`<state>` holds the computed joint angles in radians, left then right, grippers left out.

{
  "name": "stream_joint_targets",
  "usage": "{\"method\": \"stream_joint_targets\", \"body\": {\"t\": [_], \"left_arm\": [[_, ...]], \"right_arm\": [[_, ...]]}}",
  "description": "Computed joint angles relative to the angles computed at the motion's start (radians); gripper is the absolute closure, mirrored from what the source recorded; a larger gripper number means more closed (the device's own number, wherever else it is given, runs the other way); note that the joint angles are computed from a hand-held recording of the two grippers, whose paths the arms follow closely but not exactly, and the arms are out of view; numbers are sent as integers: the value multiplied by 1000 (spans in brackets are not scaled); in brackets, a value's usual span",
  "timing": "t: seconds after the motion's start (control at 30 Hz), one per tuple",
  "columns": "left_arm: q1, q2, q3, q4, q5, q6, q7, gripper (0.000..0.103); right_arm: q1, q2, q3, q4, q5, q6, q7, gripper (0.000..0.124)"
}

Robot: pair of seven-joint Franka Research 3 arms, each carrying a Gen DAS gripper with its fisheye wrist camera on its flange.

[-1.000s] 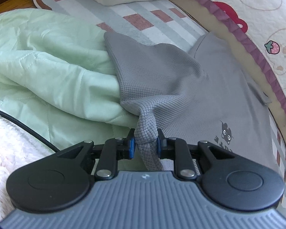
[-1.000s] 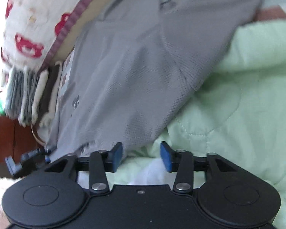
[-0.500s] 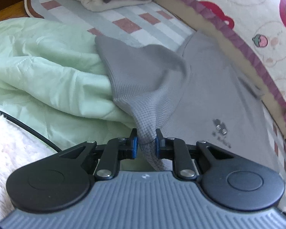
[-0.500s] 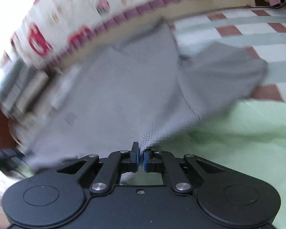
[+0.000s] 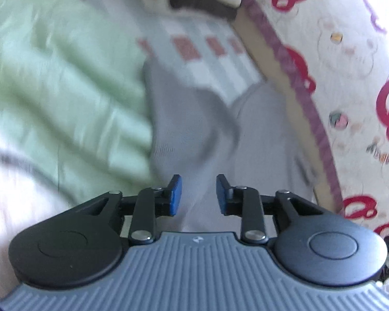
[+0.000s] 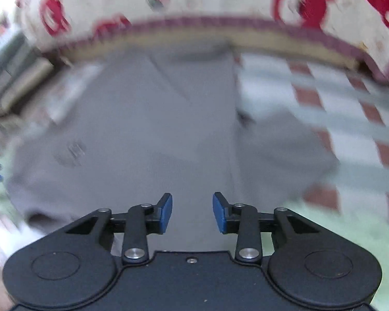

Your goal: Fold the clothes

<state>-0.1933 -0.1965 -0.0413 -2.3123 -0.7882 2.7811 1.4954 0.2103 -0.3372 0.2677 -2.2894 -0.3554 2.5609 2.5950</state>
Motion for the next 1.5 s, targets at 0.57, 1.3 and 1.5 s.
{"method": "stream_joint_targets", "body": {"t": [0.57,1.3,1.5], "left_arm": [[299,441,-154,410,113,-181,29,41],[223,265,-45,145,760,288,-412,102],[225,266,-32,166,976,240,-541,102]], "right_arm": [[107,730,-74,824,41,-31,-496,73],[180,592,-216,526,308,5,-494,70],[194,595,-213,543,324,-117,-539,68]]}}
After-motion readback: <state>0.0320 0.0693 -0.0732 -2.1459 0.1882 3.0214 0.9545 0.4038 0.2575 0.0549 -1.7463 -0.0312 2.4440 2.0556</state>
